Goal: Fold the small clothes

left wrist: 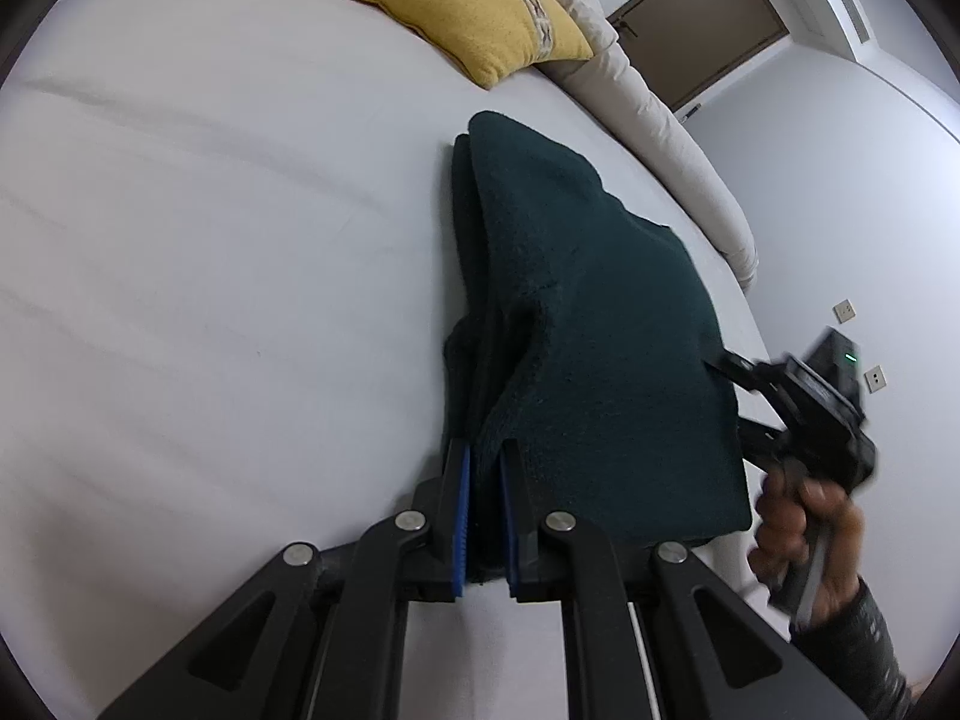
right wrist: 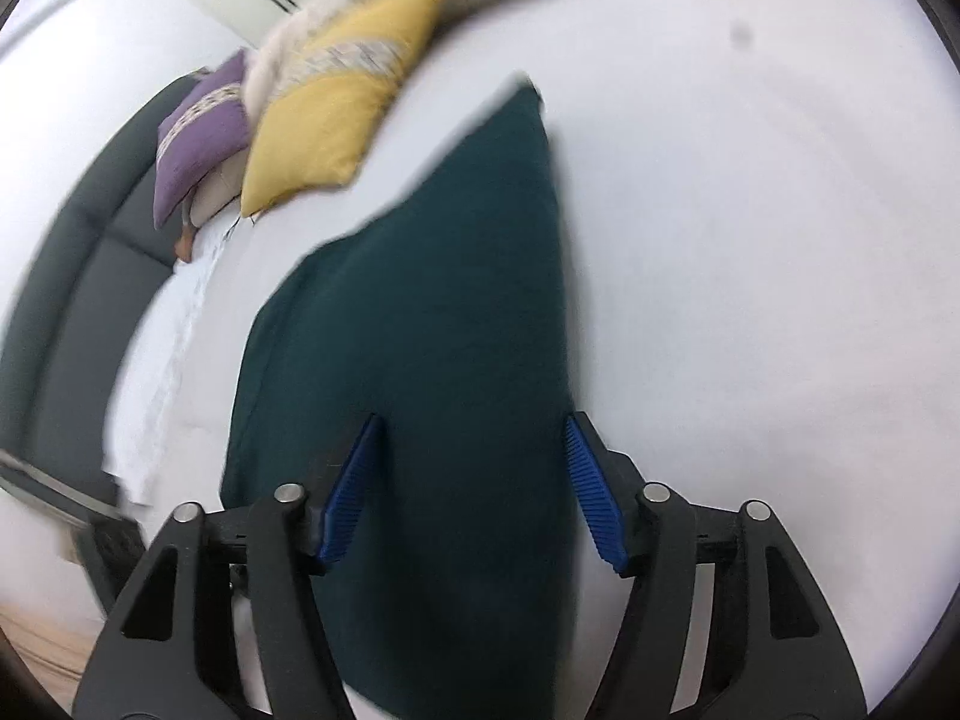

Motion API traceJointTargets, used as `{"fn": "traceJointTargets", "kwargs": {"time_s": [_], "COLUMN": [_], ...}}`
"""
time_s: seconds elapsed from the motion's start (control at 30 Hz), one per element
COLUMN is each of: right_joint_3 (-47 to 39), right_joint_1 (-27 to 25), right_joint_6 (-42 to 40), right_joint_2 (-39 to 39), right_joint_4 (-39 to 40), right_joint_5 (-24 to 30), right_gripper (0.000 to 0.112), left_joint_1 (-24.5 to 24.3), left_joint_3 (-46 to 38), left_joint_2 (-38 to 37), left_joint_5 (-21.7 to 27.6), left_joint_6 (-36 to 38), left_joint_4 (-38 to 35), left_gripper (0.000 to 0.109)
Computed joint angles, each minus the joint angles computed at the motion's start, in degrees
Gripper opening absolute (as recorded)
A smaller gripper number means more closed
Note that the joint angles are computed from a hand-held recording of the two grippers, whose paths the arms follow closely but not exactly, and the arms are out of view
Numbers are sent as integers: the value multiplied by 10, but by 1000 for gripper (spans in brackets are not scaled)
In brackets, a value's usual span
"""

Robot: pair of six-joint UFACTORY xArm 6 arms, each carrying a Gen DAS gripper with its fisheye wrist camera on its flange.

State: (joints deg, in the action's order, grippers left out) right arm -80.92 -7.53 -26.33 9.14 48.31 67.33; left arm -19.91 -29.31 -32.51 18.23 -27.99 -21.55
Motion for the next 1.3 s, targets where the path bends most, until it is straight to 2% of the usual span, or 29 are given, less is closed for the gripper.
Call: {"fn": "traceJointTargets", "kwargs": {"time_s": [0.1,0.23,0.4,0.43,0.5,0.57,0.63,0.77,0.8,0.83,0.87,0.9,0.93,0.97,1.07,1.13,1.2,1.27,1.3], "right_joint_3": [-42,-47,10,16,15,15,26,45,44,46,51,60,64,61,55,71,78,74,75], "right_joint_1": [-8,-7,-9,-9,-9,-11,-19,-12,-9,-5,1,-12,-12,-12,-19,-22,-26,-19,-14], "right_joint_6": [19,23,7,9,37,45,18,9,15,19,23,10,8,10,9,3,4,14,12], "right_joint_2": [42,56,34,28,21,1,-22,-45,-42,-42,-42,-48,-50,-49,-40,-46,-45,-47,-55], "right_joint_4": [31,56,115,115,104,85,90,57,47,36,28,27,26,24,25,30,38,28,15], "right_joint_5": [26,20,-14,-18,-15,-5,17,33,39,41,36,42,40,44,59,58,55,44,33], "right_gripper": [44,40,37,37,40,49,59,60,57,48,44,43,38,34,27,24,23,25,28], "left_joint_1": [3,1,5,7,20,33,44,37,35,34,34,38,40,45,49,44,39,34,35], "left_joint_3": [-4,-2,0,-2,-8,-10,-23,-100,-119,-140,-161,-183,-185,-186,-148,-125,-119,-116,-114], "left_joint_2": [1,4,-1,-3,-14,-32,-38,44,68,94,123,156,165,173,162,146,139,136,136], "left_joint_5": [5,-1,0,6,31,38,46,28,25,27,35,49,52,53,23,12,17,20,17], "left_joint_6": [6,-15,21,27,14,-35,-94,-80,-78,-84,-95,-109,-115,-103,-35,-39,-83,-125,-125], "left_joint_4": [-7,14,-32,-40,-21,41,127,154,165,186,208,232,239,228,134,150,210,258,257], "left_gripper": [11,11,11,14,24,25,23,23,23,23,23,23,27,34,40,40,40,40,40]}}
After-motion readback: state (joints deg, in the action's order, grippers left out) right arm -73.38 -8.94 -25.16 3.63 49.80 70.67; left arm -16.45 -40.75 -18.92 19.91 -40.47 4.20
